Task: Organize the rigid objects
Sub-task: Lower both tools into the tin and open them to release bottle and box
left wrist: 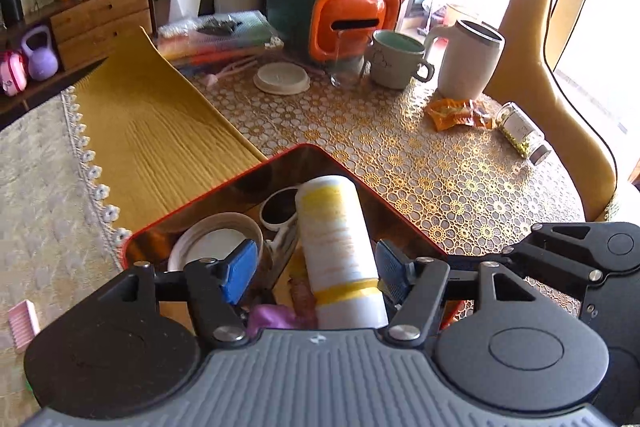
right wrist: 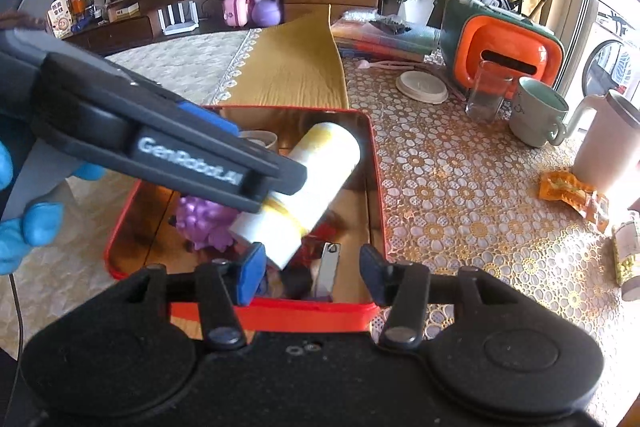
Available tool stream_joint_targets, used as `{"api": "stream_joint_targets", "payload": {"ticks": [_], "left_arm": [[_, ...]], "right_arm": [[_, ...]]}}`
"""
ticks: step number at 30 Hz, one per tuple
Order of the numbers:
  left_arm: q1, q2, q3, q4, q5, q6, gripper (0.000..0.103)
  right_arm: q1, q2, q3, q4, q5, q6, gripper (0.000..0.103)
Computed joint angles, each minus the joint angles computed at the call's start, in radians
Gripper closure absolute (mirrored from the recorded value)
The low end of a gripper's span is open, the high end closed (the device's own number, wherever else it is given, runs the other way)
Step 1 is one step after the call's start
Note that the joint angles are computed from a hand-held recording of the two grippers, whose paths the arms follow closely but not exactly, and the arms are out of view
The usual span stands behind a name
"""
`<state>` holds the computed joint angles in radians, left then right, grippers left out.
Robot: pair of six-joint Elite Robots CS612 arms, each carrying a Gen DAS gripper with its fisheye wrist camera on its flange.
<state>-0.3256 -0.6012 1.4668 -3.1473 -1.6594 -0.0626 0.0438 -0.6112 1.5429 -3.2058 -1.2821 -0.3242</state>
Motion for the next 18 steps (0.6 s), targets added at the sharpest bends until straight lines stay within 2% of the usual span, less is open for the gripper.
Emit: {"api": "stream_joint_targets", "payload": {"ticks": [14, 18], "left_arm": [[0.032, -0.08, 0.15, -0.123, 0.008, -0.003, 0.038], [0.043, -0.101, 0.2, -0.165, 0.04, 0.0, 0.038]], "right_arm": [[0.004, -0.05, 0.065, -0.038, 0.071, 0.041, 0.043], [0.016, -0.059, 0.077, -0.046, 0.09, 0.038, 0.041]]}}
